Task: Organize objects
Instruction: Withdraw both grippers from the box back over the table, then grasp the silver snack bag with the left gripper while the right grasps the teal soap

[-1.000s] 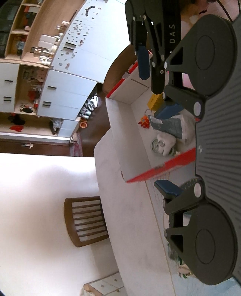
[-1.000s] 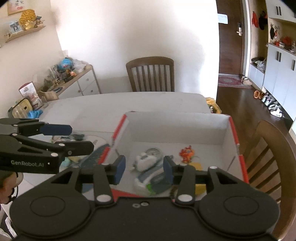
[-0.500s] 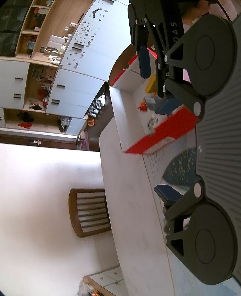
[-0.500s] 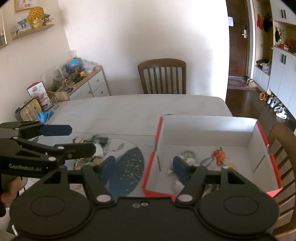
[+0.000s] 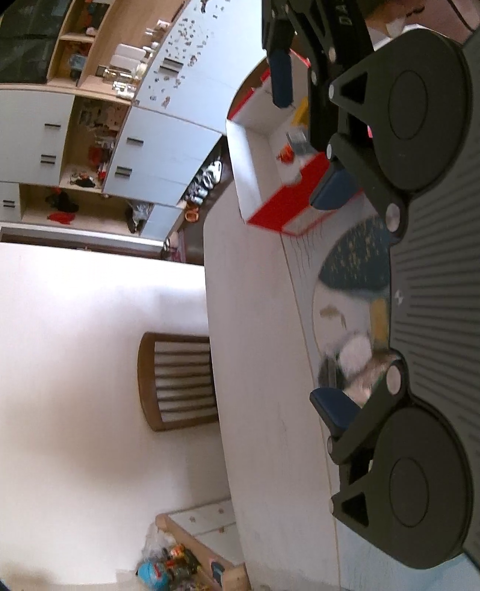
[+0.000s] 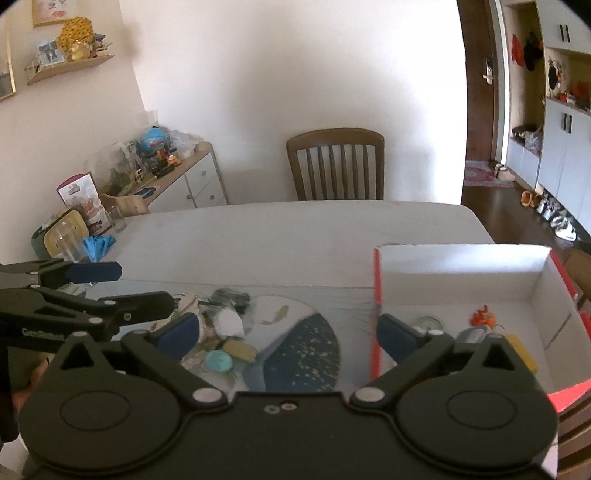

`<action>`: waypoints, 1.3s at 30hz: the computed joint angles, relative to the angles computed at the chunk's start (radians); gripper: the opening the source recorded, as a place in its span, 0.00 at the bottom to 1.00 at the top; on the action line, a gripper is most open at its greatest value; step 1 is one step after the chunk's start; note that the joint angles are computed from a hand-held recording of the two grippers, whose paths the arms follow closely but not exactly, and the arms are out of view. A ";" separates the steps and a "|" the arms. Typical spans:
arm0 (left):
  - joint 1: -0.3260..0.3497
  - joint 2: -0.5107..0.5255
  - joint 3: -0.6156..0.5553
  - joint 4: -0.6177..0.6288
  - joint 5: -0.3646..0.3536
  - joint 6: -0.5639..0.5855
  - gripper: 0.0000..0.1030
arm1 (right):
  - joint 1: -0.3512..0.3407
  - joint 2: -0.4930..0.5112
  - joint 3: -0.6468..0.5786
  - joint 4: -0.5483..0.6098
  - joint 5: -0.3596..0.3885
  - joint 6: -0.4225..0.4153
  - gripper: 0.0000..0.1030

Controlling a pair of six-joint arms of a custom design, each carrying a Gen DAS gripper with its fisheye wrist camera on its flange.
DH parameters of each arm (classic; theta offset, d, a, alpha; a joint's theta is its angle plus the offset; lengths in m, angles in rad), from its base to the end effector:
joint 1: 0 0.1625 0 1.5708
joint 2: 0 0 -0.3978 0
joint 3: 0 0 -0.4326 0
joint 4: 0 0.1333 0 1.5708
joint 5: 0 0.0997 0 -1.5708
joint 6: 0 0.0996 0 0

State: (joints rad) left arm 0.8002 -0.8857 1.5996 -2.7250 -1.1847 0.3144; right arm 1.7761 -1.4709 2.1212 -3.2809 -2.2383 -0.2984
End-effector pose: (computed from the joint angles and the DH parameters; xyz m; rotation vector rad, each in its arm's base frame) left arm -0.3707 -0.6271 0.1463 1.3295 2.4406 -0.7280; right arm 0.1723 -0.4758 0.3451 0.1134 -2.2003 1.2286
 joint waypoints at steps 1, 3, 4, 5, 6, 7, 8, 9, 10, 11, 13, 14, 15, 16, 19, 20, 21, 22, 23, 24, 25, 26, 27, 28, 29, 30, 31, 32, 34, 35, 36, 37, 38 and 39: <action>0.008 -0.003 0.000 0.002 0.000 0.006 1.00 | 0.003 0.012 -0.007 -0.003 -0.003 -0.002 0.99; 0.026 -0.009 -0.002 0.011 -0.004 0.012 1.00 | 0.010 0.038 -0.019 -0.008 -0.006 0.000 0.99; 0.035 -0.011 -0.004 0.017 -0.004 0.015 1.00 | 0.012 0.050 -0.025 -0.009 -0.006 0.002 0.99; 0.043 -0.013 -0.005 0.022 -0.003 0.017 1.00 | 0.015 0.062 -0.032 -0.009 -0.007 0.004 0.99; 0.051 -0.014 -0.008 0.027 -0.002 0.017 1.00 | 0.017 0.075 -0.039 -0.007 -0.011 0.006 0.99; 0.060 -0.015 -0.011 0.033 -0.003 0.015 1.00 | 0.020 0.085 -0.045 -0.005 -0.016 0.009 0.99; 0.070 -0.016 -0.017 0.041 -0.007 0.014 1.00 | 0.021 0.096 -0.052 -0.004 -0.017 0.012 0.99; 0.077 -0.016 -0.020 0.044 -0.010 0.013 1.00 | 0.023 0.104 -0.057 -0.001 -0.019 0.017 0.99; 0.084 -0.015 -0.024 0.046 -0.011 0.014 1.00 | 0.024 0.115 -0.066 0.006 -0.025 0.023 0.99; 0.092 -0.014 -0.029 0.048 -0.009 0.016 1.00 | 0.025 0.124 -0.073 0.011 -0.027 0.026 0.99; 0.104 -0.008 -0.041 0.055 -0.007 0.019 1.00 | 0.026 0.146 -0.088 0.023 -0.033 0.026 0.99; 0.111 -0.004 -0.047 0.056 -0.006 0.019 1.00 | 0.027 0.156 -0.096 0.030 -0.039 0.026 0.99; 0.118 0.000 -0.054 0.060 -0.006 0.020 1.00 | 0.026 0.165 -0.103 0.038 -0.040 0.025 0.99; 0.123 0.004 -0.061 0.064 -0.007 0.021 1.00 | 0.027 0.176 -0.110 0.043 -0.045 0.024 0.99; 0.139 0.022 -0.086 0.087 -0.006 0.020 1.00 | 0.024 0.205 -0.131 0.066 -0.056 0.027 0.99; 0.147 0.029 -0.095 0.097 -0.013 0.023 1.00 | 0.022 0.212 -0.136 0.074 -0.057 0.029 0.99; 0.152 0.034 -0.101 0.103 -0.015 0.026 1.00 | 0.020 0.223 -0.144 0.080 -0.065 0.032 0.99; 0.158 0.039 -0.106 0.108 -0.019 0.031 1.00 | 0.016 0.230 -0.151 0.086 -0.069 0.034 0.99; 0.164 0.046 -0.112 0.116 -0.025 0.039 1.00 | 0.012 0.236 -0.156 0.095 -0.067 0.036 0.99; 0.169 0.053 -0.118 0.122 -0.023 0.044 1.00 | 0.008 0.242 -0.161 0.106 -0.067 0.038 0.99; 0.174 0.060 -0.121 0.123 -0.018 0.046 1.00 | 0.004 0.247 -0.164 0.114 -0.071 0.041 0.99; 0.180 0.068 -0.127 0.125 -0.017 0.048 1.00 | 0.000 0.253 -0.169 0.125 -0.071 0.042 0.99; 0.185 0.076 -0.135 0.133 -0.014 0.045 1.00 | -0.004 0.258 -0.173 0.136 -0.069 0.043 0.99; 0.189 0.084 -0.143 0.141 -0.010 0.041 1.00 | -0.008 0.262 -0.175 0.143 -0.070 0.044 0.99; 0.195 0.093 -0.151 0.147 -0.006 0.041 1.00 | -0.012 0.267 -0.179 0.152 -0.068 0.045 0.99; 0.199 0.099 -0.157 0.148 -0.007 0.046 1.00 | -0.017 0.272 -0.183 0.165 -0.064 0.047 0.99; 0.204 0.107 -0.162 0.148 -0.008 0.053 1.00 | -0.020 0.278 -0.189 0.178 -0.062 0.048 0.99; 0.209 0.113 -0.167 0.150 -0.007 0.060 1.00 | -0.023 0.283 -0.193 0.184 -0.061 0.047 0.99; 0.218 0.126 -0.177 0.158 -0.006 0.073 1.00 | -0.028 0.296 -0.202 0.199 -0.051 0.037 0.97; 0.222 0.131 -0.182 0.167 -0.001 0.075 1.00 | -0.030 0.303 -0.208 0.206 -0.054 0.028 0.95; 0.225 0.136 -0.186 0.174 0.002 0.075 1.00 | -0.032 0.309 -0.213 0.213 -0.054 0.020 0.95; 0.230 0.140 -0.191 0.182 0.000 0.076 1.00 | -0.035 0.313 -0.216 0.222 -0.049 0.012 0.93; 0.234 0.144 -0.197 0.191 -0.002 0.075 1.00 | -0.039 0.317 -0.221 0.234 -0.044 0.007 0.92; 0.236 0.147 -0.200 0.194 0.000 0.074 1.00 | -0.042 0.321 -0.225 0.244 -0.041 0.004 0.91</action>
